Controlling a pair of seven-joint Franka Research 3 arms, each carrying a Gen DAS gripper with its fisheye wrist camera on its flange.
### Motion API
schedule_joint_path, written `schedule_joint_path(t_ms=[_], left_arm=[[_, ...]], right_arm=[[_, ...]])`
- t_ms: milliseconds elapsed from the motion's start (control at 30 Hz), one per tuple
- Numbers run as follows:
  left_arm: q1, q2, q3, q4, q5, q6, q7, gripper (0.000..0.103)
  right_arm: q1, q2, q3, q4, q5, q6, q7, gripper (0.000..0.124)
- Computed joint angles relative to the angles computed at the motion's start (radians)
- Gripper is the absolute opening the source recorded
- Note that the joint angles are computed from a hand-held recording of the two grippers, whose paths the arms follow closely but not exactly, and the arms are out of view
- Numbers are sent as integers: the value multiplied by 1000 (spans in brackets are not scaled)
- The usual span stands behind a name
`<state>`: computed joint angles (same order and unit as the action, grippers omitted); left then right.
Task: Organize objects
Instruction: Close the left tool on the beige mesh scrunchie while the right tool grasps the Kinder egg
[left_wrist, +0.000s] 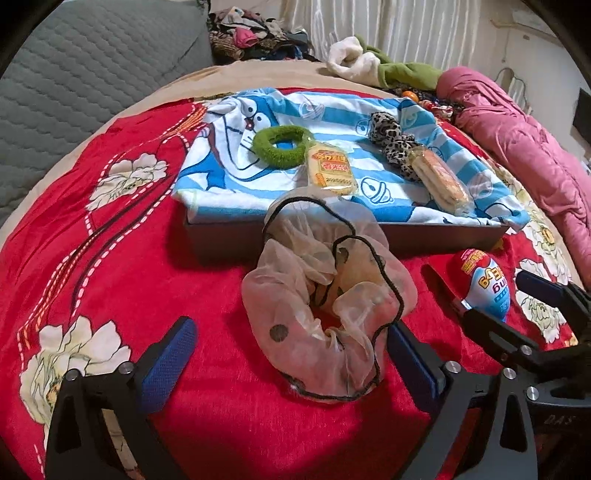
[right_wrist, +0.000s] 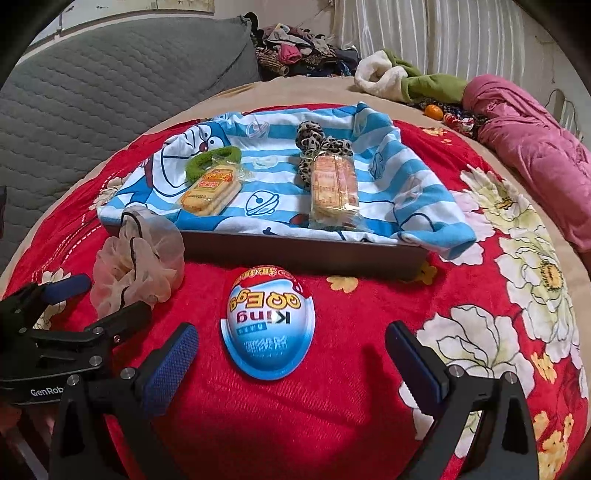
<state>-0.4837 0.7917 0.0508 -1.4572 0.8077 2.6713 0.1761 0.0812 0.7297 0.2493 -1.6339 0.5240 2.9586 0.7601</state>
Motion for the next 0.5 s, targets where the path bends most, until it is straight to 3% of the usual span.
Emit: schedule_joint_path(t_ms=[100,267,500], left_arm=[[8,9,-5,11,-6,8,22,92],[18,26,-16,29,-26,23,68,73],[16,33,-4,29,-49,62,84,59]], right_arm=[[8,19,-9,34,-10,-30,10,102],[32,46,-35,82,-29,-73,39,91],[62,66,-62,118,-69,-106,61,62]])
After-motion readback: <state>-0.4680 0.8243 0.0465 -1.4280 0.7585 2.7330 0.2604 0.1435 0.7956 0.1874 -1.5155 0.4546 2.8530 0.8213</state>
